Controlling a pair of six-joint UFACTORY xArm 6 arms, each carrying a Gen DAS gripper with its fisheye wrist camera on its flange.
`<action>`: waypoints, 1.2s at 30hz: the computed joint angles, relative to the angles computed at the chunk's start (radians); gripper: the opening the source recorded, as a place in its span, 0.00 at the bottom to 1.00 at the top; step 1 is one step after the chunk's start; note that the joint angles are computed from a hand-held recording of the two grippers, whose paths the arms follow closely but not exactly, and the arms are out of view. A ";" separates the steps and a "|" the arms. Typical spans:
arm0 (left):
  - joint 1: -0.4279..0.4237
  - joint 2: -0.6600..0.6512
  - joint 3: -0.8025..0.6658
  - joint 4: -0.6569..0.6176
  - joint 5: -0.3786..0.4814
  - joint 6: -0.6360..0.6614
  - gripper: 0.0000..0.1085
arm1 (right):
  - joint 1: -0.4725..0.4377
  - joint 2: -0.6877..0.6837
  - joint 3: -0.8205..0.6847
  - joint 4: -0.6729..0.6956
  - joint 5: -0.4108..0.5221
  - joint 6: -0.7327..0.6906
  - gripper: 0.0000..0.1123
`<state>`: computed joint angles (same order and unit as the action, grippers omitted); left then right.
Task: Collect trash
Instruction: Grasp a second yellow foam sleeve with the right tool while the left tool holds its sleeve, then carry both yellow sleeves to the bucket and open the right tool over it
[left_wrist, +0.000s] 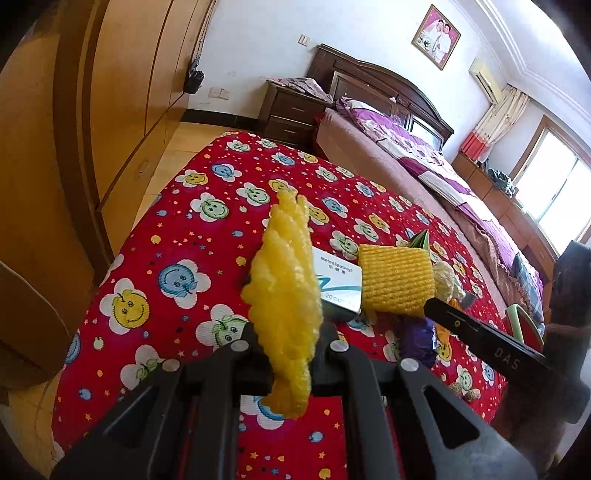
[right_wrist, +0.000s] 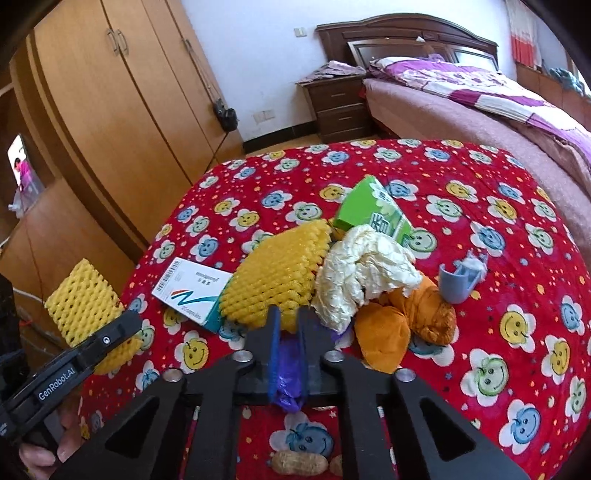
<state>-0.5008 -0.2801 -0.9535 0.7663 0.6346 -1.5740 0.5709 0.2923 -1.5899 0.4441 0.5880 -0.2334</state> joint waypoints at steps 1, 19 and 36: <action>0.000 0.000 0.000 0.000 0.000 0.000 0.10 | 0.002 -0.008 0.010 0.018 -0.014 -0.018 0.04; -0.060 0.034 -0.084 0.016 -0.012 0.037 0.10 | -0.030 -0.308 0.275 0.356 -0.220 -0.293 0.03; -0.165 0.237 -0.358 -0.085 -0.012 0.264 0.10 | -0.185 -0.575 0.549 0.485 -0.372 -0.316 0.03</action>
